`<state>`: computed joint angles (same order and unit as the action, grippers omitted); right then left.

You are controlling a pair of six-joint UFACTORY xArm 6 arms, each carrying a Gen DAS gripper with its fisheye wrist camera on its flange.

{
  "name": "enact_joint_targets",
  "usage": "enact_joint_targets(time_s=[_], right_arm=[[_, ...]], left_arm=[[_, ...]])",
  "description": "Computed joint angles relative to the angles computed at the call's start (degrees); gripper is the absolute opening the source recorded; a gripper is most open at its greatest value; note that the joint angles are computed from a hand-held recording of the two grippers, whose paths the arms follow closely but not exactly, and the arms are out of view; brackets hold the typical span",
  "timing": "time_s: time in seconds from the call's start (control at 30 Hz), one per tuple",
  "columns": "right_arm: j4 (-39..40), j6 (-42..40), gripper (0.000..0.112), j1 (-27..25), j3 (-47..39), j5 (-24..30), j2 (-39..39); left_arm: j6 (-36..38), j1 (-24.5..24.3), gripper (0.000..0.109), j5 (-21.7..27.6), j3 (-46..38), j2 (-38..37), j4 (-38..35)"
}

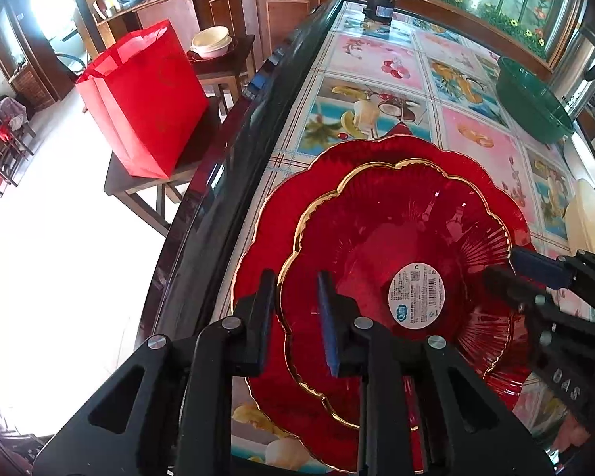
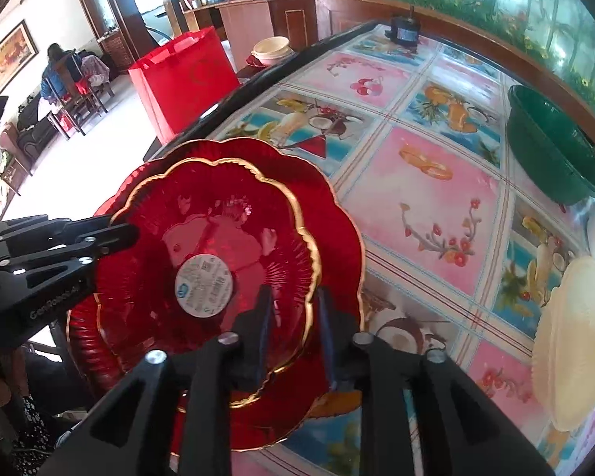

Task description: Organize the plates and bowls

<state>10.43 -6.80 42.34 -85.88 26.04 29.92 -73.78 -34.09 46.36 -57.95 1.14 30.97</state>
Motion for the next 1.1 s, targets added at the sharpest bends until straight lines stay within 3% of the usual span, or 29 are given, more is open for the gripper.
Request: enact_joint_targets(time_s=[0.1, 0.13, 0.2, 0.27, 0.43, 0.6, 0.77, 1.1], right_arm=[[-0.8, 0.6, 0.036, 0.4, 1.5, -1.4, -1.1], [-1.1, 1.0, 0.044, 0.5, 2.8, -2.6, -2.0], [-0.6, 0.5, 0.056, 0.8, 4.2, -4.4, -3.2], [-1.1, 0.7, 0.058, 0.7, 5.0, -5.3, -4.1], [-0.3, 0.8, 0.059, 0.6, 7.8, -8.5, -6.7], [0.6, 1.7, 0.062, 0.3, 10.5, -11.8, -8.6], [-2.9, 6.0, 0.072, -0.9, 13.4, -14.8, -10.8], [-3.1, 8.5, 0.079, -3.3, 16.9, -16.1, -13.3]], left_arm=[[-2.8, -1.5, 0.023, 3.4, -1.0, -0.1, 3.7], [-3.8, -1.8, 0.026, 4.0, -1.0, -0.5, 4.9], [-6.5, -2.3, 0.043, 3.7, 0.0, -2.1, 7.7], [-9.7, -3.6, 0.055, 5.9, -0.2, -3.1, 11.3], [-14.0, -6.2, 0.057, 9.4, -1.6, -3.9, 17.2], [-15.8, -7.6, 0.057, 8.8, -3.8, -2.3, 19.7], [-17.9, -8.2, 0.057, 5.9, -5.8, -0.4, 21.5], [-16.5, -9.0, 0.057, 3.8, -11.2, 4.3, 20.8]])
